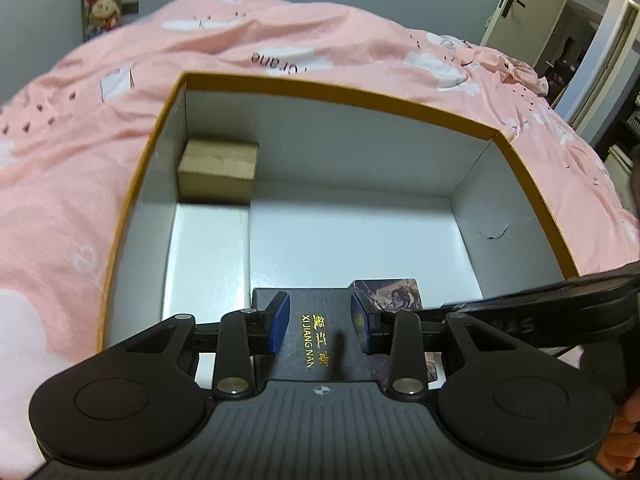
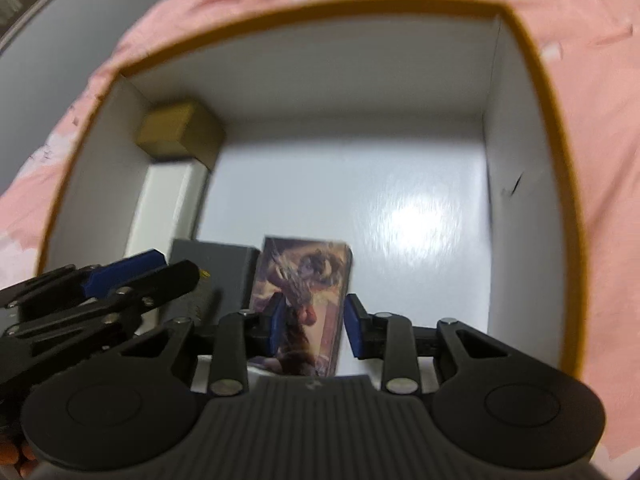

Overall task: Organize objects
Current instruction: 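Set the black box down with the left gripper while the right stands the photo card beside it, then open both grippers and move them back toward the remaining items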

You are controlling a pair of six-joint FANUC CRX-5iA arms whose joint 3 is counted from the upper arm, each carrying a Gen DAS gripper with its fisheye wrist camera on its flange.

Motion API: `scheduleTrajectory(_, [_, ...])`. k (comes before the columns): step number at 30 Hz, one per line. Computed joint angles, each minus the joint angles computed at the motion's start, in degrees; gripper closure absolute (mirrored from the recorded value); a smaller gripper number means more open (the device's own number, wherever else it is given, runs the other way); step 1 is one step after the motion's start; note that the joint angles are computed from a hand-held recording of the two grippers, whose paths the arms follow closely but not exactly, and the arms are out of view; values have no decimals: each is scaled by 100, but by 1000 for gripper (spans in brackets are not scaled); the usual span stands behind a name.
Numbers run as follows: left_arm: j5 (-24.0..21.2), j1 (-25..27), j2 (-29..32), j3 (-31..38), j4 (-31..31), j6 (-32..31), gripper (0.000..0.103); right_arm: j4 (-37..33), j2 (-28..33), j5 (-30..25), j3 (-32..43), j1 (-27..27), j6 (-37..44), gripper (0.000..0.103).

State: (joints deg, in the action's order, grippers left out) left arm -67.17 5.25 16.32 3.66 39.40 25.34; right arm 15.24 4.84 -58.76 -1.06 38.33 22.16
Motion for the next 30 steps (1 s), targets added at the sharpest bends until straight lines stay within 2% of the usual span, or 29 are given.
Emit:
scheduleTrajectory(5, [-54, 92, -210, -108, 117, -303, 62, 925, -495, 238, -592, 394, -684, 63])
scheduleTrajectory(8, [-491, 200, -156, 218, -56, -172, 62, 1430, -843, 447, -996, 626, -1090, 62])
scheduleTrajectory(12, [-1237, 384, -28, 659, -276, 55, 64, 1889, -1081, 433, -1220, 949, -1395, 61])
scheduleTrajectory(16, [-1153, 602, -383, 345, -160, -467, 64, 2087, -1264, 286, -1406, 1268, -1654, 61])
scheduleTrajectory(18, [-1442, 720, -441, 384, -224, -684, 64, 2384, -1301, 191, -1542, 1459, -1816, 61])
scheduleTrajectory(20, [-1688, 834, -494, 391, -329, -919, 64, 2311, -1299, 71, -1501, 1594, -1684, 61])
scheduleTrajectory(22, [-1796, 854, -507, 439, -627, -895, 64, 2183, -1400, 173, -1563, 1720, -1596, 61])
scheduleTrajectory(27, [-2035, 745, -232, 717, -1455, 12, 63, 1359, -1272, 205, -1390, 1764, -1116, 61])
scheduleTrajectory(30, [-2282, 727, -67, 904, -1741, 378, 54, 1009, -1167, 128, -1313, 1788, -877, 61])
